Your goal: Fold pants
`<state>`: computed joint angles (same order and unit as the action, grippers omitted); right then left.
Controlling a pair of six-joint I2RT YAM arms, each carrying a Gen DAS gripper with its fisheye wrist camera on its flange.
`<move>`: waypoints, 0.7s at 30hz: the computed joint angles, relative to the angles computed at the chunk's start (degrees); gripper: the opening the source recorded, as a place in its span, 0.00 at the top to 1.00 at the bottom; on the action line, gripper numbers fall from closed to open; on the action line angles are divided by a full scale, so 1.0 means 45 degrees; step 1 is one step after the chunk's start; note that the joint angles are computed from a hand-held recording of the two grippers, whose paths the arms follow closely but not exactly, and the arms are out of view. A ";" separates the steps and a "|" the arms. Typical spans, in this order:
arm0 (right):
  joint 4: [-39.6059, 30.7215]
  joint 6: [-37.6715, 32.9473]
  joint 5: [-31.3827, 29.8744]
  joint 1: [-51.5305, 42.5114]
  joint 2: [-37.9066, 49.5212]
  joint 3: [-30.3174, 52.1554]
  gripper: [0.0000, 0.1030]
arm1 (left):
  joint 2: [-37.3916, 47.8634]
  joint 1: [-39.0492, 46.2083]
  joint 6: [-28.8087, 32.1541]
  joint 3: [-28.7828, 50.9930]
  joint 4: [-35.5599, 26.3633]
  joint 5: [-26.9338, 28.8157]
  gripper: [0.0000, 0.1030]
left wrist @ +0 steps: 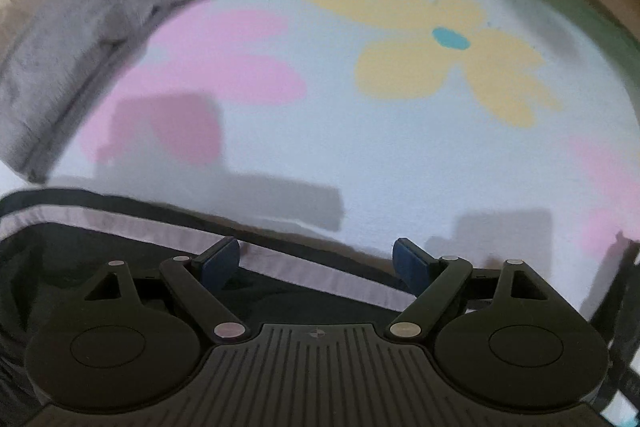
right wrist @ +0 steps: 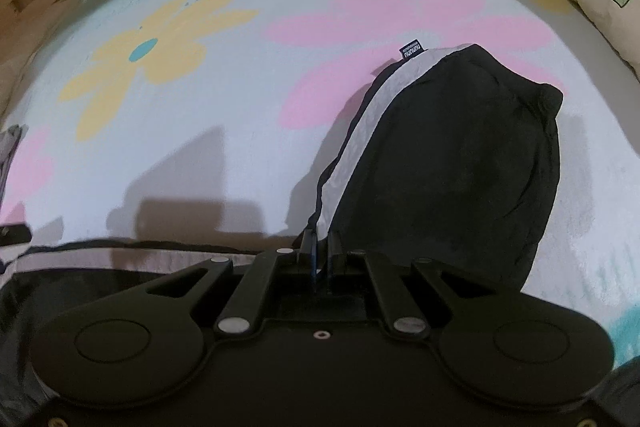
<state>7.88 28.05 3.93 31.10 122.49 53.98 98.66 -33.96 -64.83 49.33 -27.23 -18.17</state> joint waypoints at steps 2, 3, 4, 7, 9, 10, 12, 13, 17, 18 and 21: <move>0.0180 -0.0089 -0.0074 -0.0016 -0.0041 -0.0226 0.91 | 0.0606 0.0256 -0.0073 0.0228 -0.0017 0.0328 0.19; 0.0225 -0.0093 -0.0116 -0.0044 -0.0024 -0.0272 0.91 | 0.0826 0.0371 -0.0090 0.0273 -0.0008 0.0530 0.29; 0.0225 -0.0078 -0.0195 -0.0094 -0.0014 -0.0293 0.91 | 0.1020 0.0503 -0.0102 0.0220 0.0172 0.0764 0.43; 0.0267 -0.0109 -0.0342 -0.0156 0.0025 -0.0380 0.91 | 0.0964 0.0832 -0.0346 -0.0304 0.0741 0.1578 1.00; 0.0341 -0.0122 -0.0390 -0.0232 -0.0141 -0.0529 0.91 | 0.0227 0.0508 -0.0969 -0.0920 0.0886 0.1127 1.00; 0.0376 -0.0083 -0.0445 -0.0278 -0.0315 -0.0660 0.91 | -0.0062 0.0237 -0.1127 -0.0916 0.0424 0.0708 1.00; 0.0579 0.0053 -0.0547 -0.0371 -0.0629 -0.0987 0.91 | -0.0814 -0.0305 -0.1380 -0.0961 -0.0542 -0.0032 1.00; 0.0573 0.0054 -0.0626 -0.0473 -0.0688 -0.0949 0.91 | -0.1290 -0.0524 -0.1529 -0.1041 -0.0941 -0.0242 1.00; 0.0407 0.0119 -0.0968 -0.0802 -0.2336 -0.1993 0.92 | -0.3539 -0.2150 -0.2799 -0.1107 -0.3331 -0.1228 1.00; 0.0219 0.0085 -0.1052 -0.0850 -0.3092 -0.2468 0.92 | -0.3822 -0.2830 -0.3299 -0.0780 -0.4218 -0.1573 1.00; -0.0304 -0.0023 -0.1135 -0.0849 -0.5321 -0.3825 0.92 | -0.4527 -0.4887 -0.4975 -0.0194 -0.6383 -0.2409 0.99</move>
<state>6.51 27.95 -1.18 27.28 98.55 36.77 78.29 -55.95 -87.22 48.46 -55.95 -29.01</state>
